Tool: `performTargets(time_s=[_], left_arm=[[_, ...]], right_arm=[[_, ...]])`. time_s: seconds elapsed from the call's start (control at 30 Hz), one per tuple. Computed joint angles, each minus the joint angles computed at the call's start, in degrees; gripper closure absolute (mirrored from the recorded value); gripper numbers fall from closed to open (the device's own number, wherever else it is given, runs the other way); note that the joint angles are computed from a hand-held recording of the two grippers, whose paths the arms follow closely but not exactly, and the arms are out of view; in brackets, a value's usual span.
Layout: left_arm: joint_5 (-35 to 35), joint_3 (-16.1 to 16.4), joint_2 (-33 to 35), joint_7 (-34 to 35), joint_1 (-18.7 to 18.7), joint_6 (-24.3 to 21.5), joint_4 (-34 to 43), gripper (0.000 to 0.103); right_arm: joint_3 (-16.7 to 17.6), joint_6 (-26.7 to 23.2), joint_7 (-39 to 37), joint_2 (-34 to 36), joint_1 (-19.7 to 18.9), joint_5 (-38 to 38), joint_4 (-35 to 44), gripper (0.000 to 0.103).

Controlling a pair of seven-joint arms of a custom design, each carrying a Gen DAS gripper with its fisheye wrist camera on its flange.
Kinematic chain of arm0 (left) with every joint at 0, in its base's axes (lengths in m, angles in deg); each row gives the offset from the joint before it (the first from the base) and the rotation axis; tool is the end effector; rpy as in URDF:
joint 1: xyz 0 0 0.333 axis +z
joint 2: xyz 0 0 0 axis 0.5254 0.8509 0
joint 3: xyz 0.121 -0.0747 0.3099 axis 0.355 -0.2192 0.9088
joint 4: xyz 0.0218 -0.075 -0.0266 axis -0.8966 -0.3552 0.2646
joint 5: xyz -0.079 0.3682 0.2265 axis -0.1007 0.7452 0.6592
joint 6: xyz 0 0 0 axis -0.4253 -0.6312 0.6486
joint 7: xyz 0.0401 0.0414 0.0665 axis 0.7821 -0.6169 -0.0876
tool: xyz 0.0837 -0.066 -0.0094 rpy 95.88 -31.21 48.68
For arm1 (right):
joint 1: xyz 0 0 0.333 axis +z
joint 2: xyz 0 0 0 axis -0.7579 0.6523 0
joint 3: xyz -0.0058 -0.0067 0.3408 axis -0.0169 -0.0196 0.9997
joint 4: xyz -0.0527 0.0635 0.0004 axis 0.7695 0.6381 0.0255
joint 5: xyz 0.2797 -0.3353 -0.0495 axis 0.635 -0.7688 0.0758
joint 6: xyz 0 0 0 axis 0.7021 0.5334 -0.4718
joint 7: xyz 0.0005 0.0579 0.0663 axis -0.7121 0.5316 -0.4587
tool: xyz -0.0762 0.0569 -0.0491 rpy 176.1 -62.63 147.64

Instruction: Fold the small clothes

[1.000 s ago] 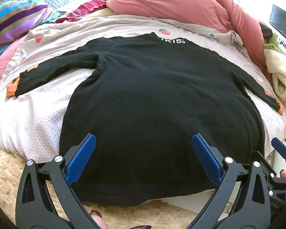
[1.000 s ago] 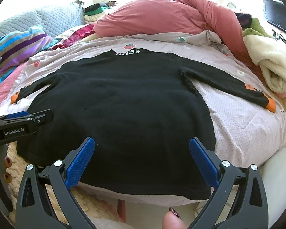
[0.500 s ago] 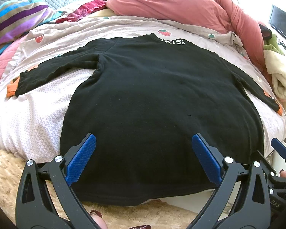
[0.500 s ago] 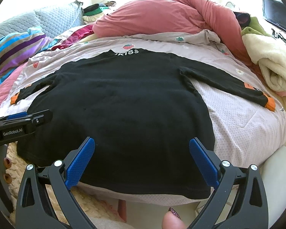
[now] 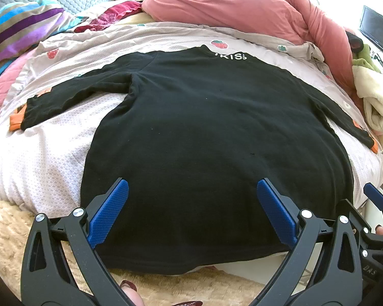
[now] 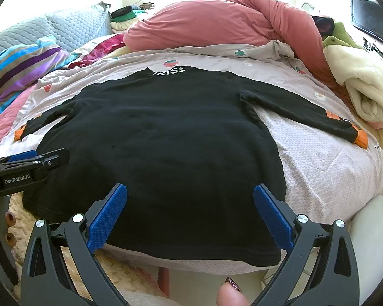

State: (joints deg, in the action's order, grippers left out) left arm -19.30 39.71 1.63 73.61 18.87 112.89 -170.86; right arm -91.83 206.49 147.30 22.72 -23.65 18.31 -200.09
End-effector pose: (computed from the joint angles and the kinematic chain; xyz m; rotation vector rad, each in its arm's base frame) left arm 0.7155 -0.1794 0.3445 -1.9495 1.8118 -0.6907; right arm 0.6677 0.1981 0.3549 -1.8030 1.6574 -0.6003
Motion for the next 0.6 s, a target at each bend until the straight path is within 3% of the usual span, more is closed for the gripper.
performTargets(time_s=[0.17,0.3,0.6], left_arm=[[-0.1,0.0,0.0,0.1,0.0,0.0,0.0,0.008],[-0.1,0.1,0.0,0.0,-0.1,0.1,0.0,0.008],[-0.5,-0.3,0.3,0.6,0.0,0.6,0.7,0.008]], right_arm=[[0.6,-0.2,-0.5,0.2,-0.6,0.3,0.5,0.004],[-2.1,0.1,0.6,0.3,1.8,-0.7,0.4,0.004],[-0.9,-0.4,0.5,0.4,0.3,-0.4,1.2,0.004]])
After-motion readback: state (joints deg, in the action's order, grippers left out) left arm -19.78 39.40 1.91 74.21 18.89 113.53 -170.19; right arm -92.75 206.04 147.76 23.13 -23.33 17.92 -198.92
